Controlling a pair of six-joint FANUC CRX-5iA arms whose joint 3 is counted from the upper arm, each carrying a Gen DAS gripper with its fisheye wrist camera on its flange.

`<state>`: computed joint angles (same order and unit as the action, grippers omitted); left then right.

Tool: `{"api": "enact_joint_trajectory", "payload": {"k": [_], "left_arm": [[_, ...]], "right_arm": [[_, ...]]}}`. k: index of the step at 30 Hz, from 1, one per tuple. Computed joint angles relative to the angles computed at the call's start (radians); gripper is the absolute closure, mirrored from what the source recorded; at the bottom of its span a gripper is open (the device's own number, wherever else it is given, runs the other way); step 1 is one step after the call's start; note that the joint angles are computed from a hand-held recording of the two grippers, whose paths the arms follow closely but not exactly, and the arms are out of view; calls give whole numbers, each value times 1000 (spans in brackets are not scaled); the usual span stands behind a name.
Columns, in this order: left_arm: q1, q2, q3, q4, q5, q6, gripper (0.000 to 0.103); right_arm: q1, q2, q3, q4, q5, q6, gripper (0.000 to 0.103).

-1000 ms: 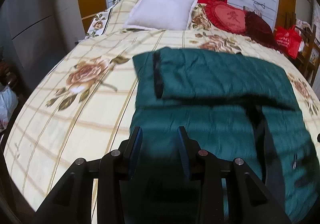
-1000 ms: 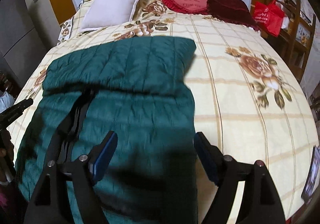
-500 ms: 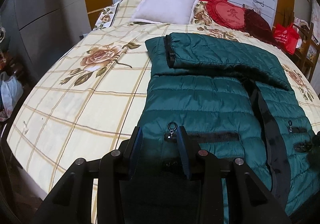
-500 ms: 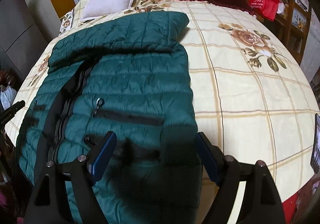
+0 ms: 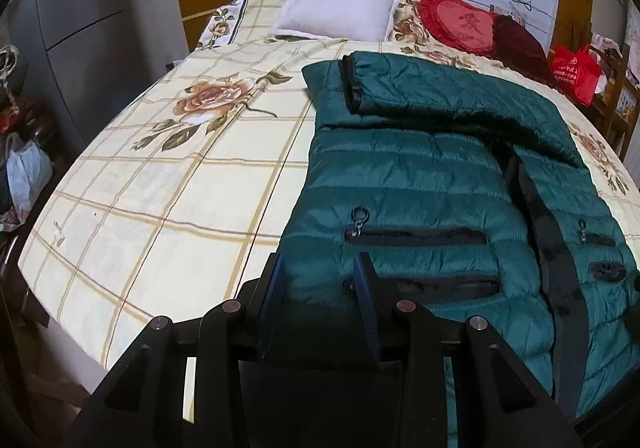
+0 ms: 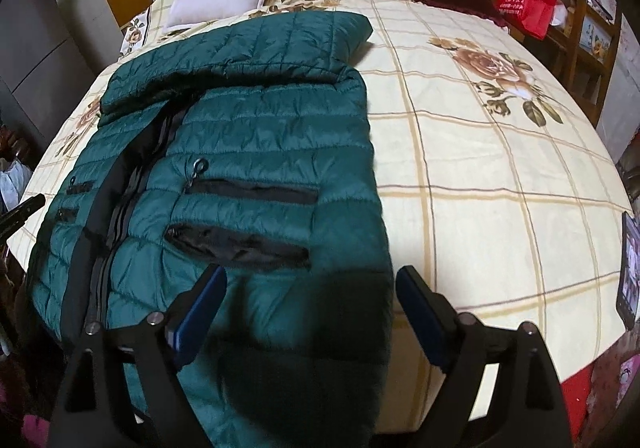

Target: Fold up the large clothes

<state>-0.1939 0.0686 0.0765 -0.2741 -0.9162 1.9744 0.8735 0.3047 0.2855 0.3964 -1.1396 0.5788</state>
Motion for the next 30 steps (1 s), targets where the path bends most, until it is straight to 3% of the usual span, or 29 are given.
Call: {"api": "enact_joint_trajectory", "payload": {"k": [11,22,30], "left_arm": [[13,-33,-44,7,-13,2,53],[23,-65,-84,32,-29,-18,53],[146,-125,-213,288,29,-160,53]], "right_arm": [[19,-84,-76,-18,-54,6,10],[-2,-140,-172,-72,11,-57,7],[-24,-147,-189,-126,66,-50,4]]}}
